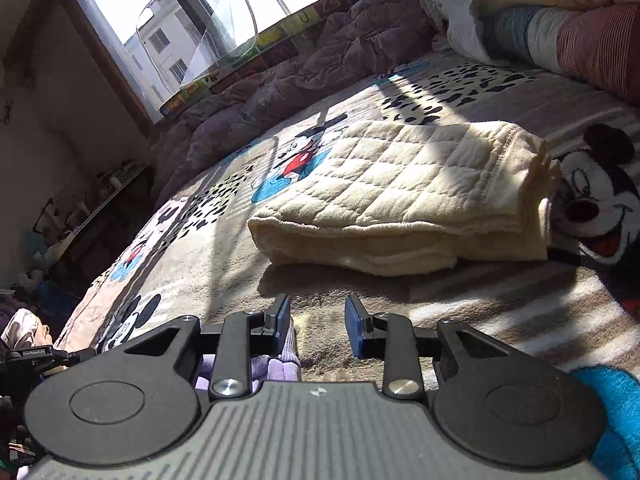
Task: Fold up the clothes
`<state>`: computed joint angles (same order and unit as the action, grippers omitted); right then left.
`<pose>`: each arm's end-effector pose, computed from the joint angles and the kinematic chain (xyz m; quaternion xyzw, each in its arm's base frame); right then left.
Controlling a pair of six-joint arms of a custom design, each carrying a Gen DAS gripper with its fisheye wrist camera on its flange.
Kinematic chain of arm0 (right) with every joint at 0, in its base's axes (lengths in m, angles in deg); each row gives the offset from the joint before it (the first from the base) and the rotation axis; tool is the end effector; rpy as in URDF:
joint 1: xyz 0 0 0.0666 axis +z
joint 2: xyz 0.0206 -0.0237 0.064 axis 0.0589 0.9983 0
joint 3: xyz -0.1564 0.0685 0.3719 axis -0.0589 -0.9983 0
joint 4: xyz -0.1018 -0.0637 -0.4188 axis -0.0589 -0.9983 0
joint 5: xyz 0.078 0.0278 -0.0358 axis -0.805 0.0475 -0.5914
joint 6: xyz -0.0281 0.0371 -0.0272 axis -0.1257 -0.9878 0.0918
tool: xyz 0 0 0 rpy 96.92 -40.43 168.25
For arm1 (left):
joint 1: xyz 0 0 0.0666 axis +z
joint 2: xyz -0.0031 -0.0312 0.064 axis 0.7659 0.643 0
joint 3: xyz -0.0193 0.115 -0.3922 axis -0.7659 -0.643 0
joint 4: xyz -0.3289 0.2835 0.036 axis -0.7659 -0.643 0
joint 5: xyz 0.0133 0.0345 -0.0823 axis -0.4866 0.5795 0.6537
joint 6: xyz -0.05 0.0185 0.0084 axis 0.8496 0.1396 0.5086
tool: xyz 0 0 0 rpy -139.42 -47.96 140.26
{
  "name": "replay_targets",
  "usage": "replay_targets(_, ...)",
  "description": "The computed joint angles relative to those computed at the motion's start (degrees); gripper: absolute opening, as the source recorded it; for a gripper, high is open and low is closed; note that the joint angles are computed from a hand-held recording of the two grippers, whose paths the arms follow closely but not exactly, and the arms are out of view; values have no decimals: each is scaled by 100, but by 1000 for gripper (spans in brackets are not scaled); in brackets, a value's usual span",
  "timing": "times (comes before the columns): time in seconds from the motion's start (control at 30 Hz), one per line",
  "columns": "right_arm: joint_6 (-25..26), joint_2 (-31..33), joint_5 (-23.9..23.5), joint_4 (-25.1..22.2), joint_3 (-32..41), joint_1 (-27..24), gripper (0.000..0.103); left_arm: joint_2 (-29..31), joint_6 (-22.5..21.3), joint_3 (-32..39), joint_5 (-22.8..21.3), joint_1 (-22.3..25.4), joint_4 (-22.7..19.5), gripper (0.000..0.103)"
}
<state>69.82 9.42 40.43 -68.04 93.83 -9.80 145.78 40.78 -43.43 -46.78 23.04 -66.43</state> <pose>0.4060 -0.0706 0.3247 -0.0122 0.8495 0.3070 0.4288 0.3558 -0.1822 0.3582 -0.1726 0.8325 -0.3368 0.4047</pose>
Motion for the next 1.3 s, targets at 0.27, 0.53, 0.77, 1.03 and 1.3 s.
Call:
replay_targets(0.27, 2408, 554, 1082, -1494, 570, 959, 11, 949, -95, 613, 336, 219, -1178, 5)
replay_targets(0.53, 2194, -258, 1096, -1579, 247, 705, 14, -675, -942, 177, -1216, -653, -1910, 21)
replay_targets(0.77, 2412, -2010, 441, -2244, -555, 438, 15, -1121, -338, 56, -3482, -3018, -2761, 21)
replay_targets(1.03, 2353, -4479, 623, -3245, -1749, 886, 25, -165, -292, 182, -3760, -3615, -2481, 21)
replay_targets(1.3, 2155, -5260, 795, -3519, -2209, 892, 35, 563, -1056, 865, -3098, -2922, -2280, 25)
